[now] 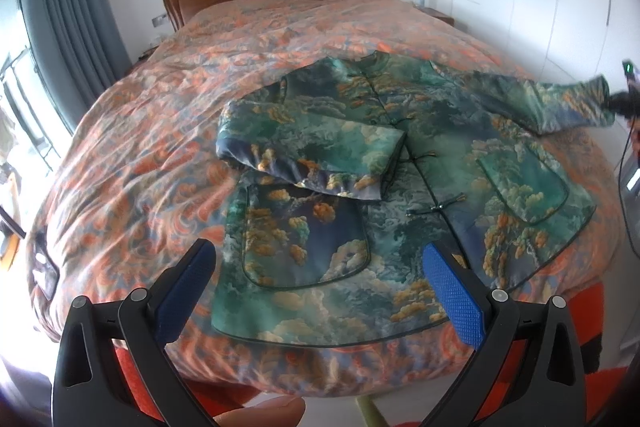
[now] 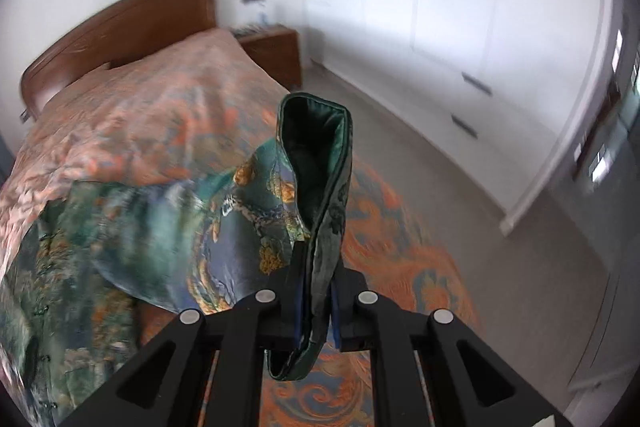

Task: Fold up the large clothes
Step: 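Pull the sleeve outward from the jacket body and open the right tool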

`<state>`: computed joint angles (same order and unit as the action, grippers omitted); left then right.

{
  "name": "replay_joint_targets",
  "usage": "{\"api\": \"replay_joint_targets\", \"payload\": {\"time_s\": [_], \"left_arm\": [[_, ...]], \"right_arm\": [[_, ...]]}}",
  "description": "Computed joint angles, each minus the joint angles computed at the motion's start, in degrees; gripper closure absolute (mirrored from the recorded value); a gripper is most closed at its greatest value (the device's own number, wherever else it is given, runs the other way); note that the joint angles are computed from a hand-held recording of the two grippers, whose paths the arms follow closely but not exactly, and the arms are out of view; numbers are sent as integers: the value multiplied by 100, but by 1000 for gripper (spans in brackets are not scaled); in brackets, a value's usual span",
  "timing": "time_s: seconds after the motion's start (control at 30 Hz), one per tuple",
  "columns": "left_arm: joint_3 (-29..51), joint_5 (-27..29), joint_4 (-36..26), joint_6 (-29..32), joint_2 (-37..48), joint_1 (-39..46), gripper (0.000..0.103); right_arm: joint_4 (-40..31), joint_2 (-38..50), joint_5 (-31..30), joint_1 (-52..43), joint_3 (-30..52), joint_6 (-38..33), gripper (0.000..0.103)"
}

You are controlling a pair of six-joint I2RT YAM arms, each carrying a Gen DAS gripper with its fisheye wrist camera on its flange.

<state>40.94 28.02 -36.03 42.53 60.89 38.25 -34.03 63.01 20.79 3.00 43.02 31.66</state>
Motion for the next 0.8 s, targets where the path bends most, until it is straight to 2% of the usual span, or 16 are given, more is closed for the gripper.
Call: {"api": "replay_joint_targets", "payload": {"time_s": [0.17,0.27,0.37,0.43,0.57,0.67,0.77,0.8], "left_arm": [[-35,-27,103,164,-36,-9,0],[-23,-90,122,203,8,-78,0],[-88,-191,243,204,19,-198,0],[-151,-253,425,209,55,-298,0],[-210,-512,1045,185,309,-654,0],[-49,-807,1551,164,885,-1163,0],[217,-1061,1854,33,1648,-1706,0],[428,-1155,1849,-29,2044,-1909,0]], "right_arm": [[919,-65,-614,-716,-1180,86,92],[1392,114,-832,-1004,-1568,132,85],[1763,256,-799,-1098,-1866,273,75],[1851,352,-730,-1206,-1974,302,61],[1543,-155,-330,-1095,-2196,443,59],[794,-959,252,-595,-2256,687,59],[-269,-1763,970,714,-2161,1543,58],[-644,-1909,1276,1429,-2093,2119,57]]}}
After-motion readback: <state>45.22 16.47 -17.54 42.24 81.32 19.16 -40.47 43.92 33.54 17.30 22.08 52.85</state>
